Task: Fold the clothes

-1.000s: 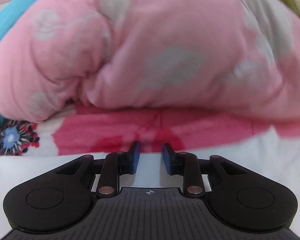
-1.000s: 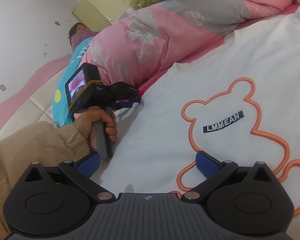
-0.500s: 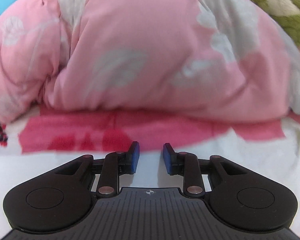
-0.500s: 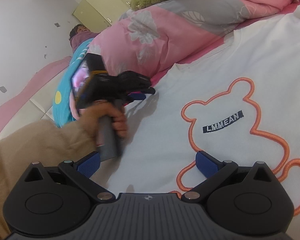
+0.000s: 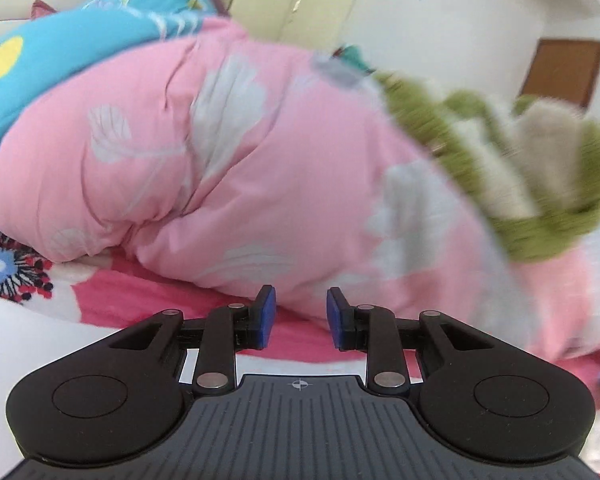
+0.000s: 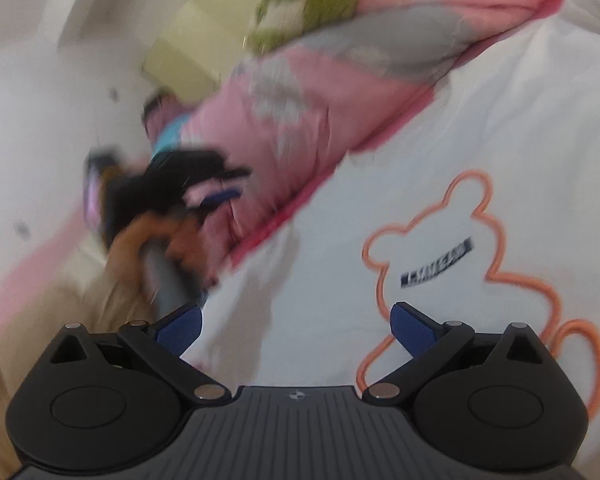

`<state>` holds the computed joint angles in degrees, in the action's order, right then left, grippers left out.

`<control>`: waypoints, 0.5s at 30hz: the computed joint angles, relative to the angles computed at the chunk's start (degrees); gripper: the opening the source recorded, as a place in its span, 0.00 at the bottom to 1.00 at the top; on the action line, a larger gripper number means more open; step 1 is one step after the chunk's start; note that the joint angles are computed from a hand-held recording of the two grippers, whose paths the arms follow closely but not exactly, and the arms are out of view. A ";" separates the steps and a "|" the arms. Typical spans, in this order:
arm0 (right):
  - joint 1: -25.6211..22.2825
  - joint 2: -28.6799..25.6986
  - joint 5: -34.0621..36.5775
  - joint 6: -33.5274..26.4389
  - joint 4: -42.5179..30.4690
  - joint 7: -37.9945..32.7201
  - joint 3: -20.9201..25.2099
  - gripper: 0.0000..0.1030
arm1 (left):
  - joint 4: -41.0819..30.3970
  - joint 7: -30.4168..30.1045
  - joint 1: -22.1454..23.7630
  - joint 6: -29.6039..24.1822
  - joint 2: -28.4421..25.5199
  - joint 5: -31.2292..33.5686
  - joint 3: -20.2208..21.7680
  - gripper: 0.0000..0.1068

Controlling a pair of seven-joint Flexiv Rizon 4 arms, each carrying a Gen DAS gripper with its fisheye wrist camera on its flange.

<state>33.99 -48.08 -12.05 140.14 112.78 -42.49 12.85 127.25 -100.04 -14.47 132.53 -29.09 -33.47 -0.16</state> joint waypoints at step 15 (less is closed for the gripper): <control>18.44 19.10 44.57 -4.71 13.12 -32.15 -14.45 1.00 | -10.03 -1.96 -10.92 -7.83 -4.98 1.71 -5.16 0.28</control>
